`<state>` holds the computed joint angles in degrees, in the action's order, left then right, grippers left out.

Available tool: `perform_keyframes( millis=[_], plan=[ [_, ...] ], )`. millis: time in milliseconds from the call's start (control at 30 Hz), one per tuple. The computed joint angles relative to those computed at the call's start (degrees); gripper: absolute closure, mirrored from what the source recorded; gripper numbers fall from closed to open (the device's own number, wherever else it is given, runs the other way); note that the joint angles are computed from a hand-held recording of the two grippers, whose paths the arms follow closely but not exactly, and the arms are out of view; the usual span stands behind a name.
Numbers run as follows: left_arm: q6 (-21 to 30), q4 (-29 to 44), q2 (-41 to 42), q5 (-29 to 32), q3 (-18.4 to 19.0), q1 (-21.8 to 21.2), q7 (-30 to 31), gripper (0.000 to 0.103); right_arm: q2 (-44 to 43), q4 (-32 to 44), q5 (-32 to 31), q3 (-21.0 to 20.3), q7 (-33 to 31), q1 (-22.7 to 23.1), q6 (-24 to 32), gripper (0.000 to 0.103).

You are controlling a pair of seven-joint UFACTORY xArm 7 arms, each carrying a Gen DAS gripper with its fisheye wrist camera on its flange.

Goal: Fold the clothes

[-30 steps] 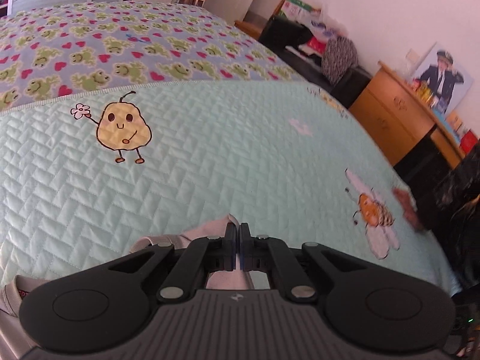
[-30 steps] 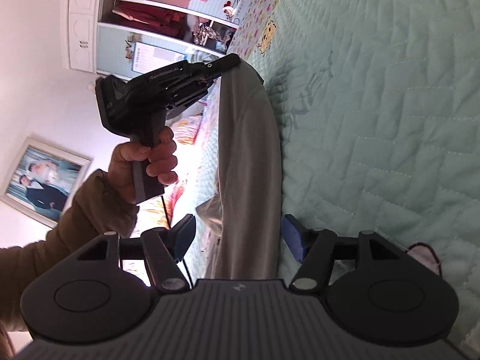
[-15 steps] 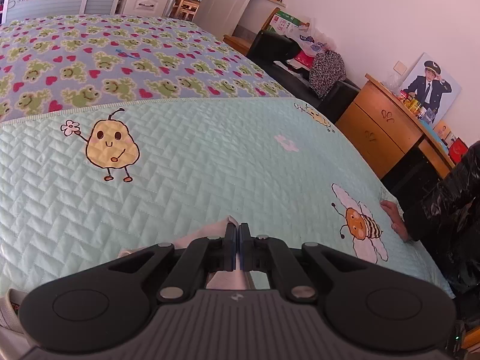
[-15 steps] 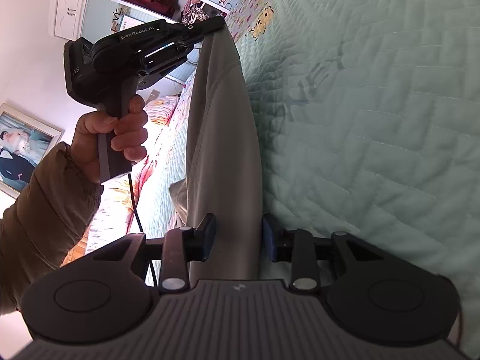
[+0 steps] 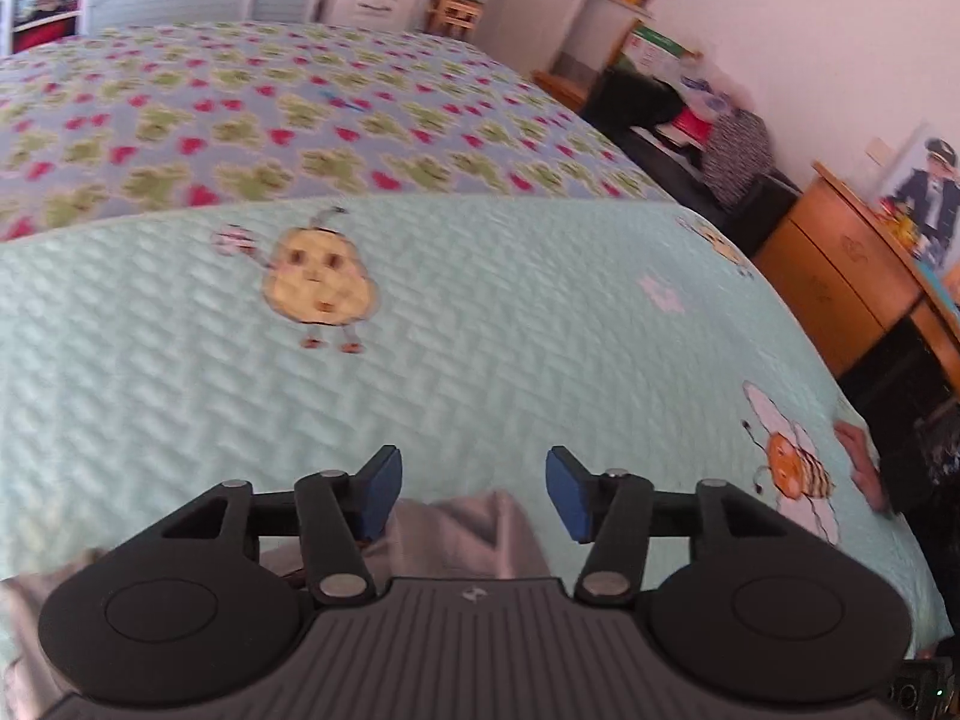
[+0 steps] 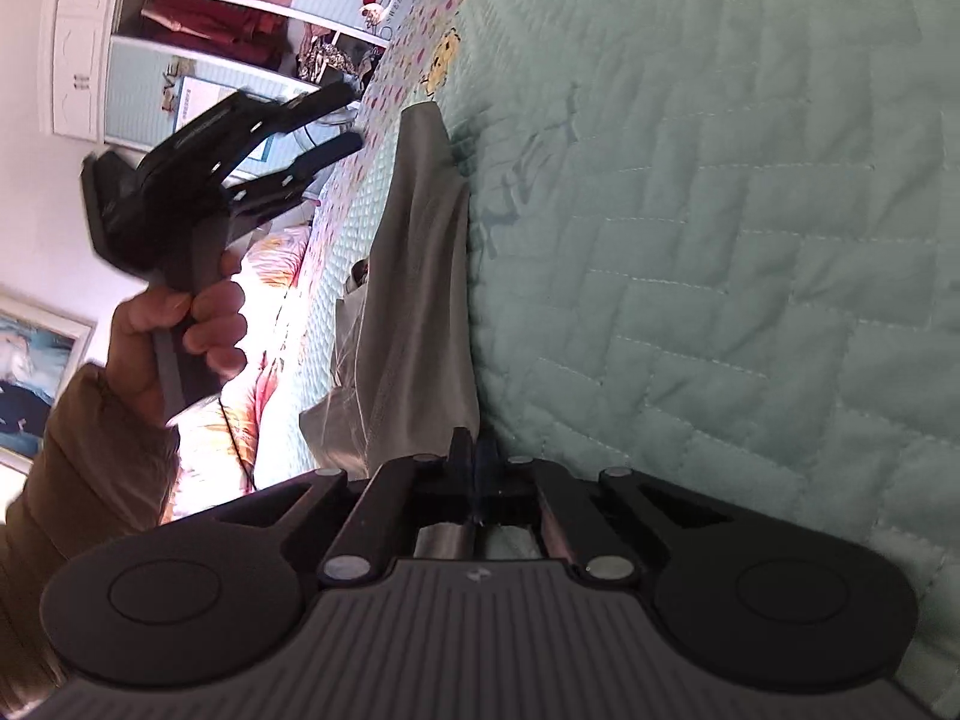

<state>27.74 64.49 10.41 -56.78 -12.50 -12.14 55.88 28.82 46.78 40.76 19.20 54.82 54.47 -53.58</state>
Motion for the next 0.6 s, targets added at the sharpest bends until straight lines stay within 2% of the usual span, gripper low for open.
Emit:
perform_keyframes(
  millis=[67, 167, 267, 367, 500, 533, 567, 600],
  plan=[
    [-2.11, -3.26, -2.96, 7.28, 3.11, -1.18, -6.64, 0.044, 0.20, -0.56, -0.51, 0.36, 2.13, -0.49, -1.14, 0.103],
    [-0.06, -7.44, -5.98, 12.16, 4.33, 1.31, -8.37, 0.044, 0.48, -0.83, -0.91, 0.24, 2.39, -0.40, -1.64, 0.103],
    [4.67, -9.89, -7.31, 11.88, 5.81, 2.93, -6.20, 0.044, 0.56, -0.73, -0.20, -0.04, 0.48, 0.31, -1.79, 0.103],
    [3.81, -11.96, -7.93, 14.83, 6.06, 2.66, -6.34, 0.044, 0.66, -0.55, 0.80, -0.07, -1.08, 0.83, -2.11, 0.103],
    [5.46, -12.87, -8.25, 11.84, 6.38, 2.86, -0.97, 0.044, 0.78, -0.48, 1.21, 0.10, -1.92, 0.78, -2.38, 0.103],
    [6.56, -12.72, -8.10, 11.63, 6.47, 2.95, 0.16, 0.046, 0.79, -0.46, 1.17, 0.12, -1.98, 0.69, -2.36, 0.103],
    [8.01, -12.44, -7.95, 11.69, 6.48, 3.01, 1.67, 0.057, 0.73, -0.49, 1.14, 0.15, -2.03, 0.59, -2.31, 0.103],
    [9.53, -12.11, -7.77, 11.85, 6.47, 3.06, 3.22, 0.073, 0.51, -0.61, 1.12, 0.22, -2.03, 0.48, -2.18, 0.103]
  ],
)
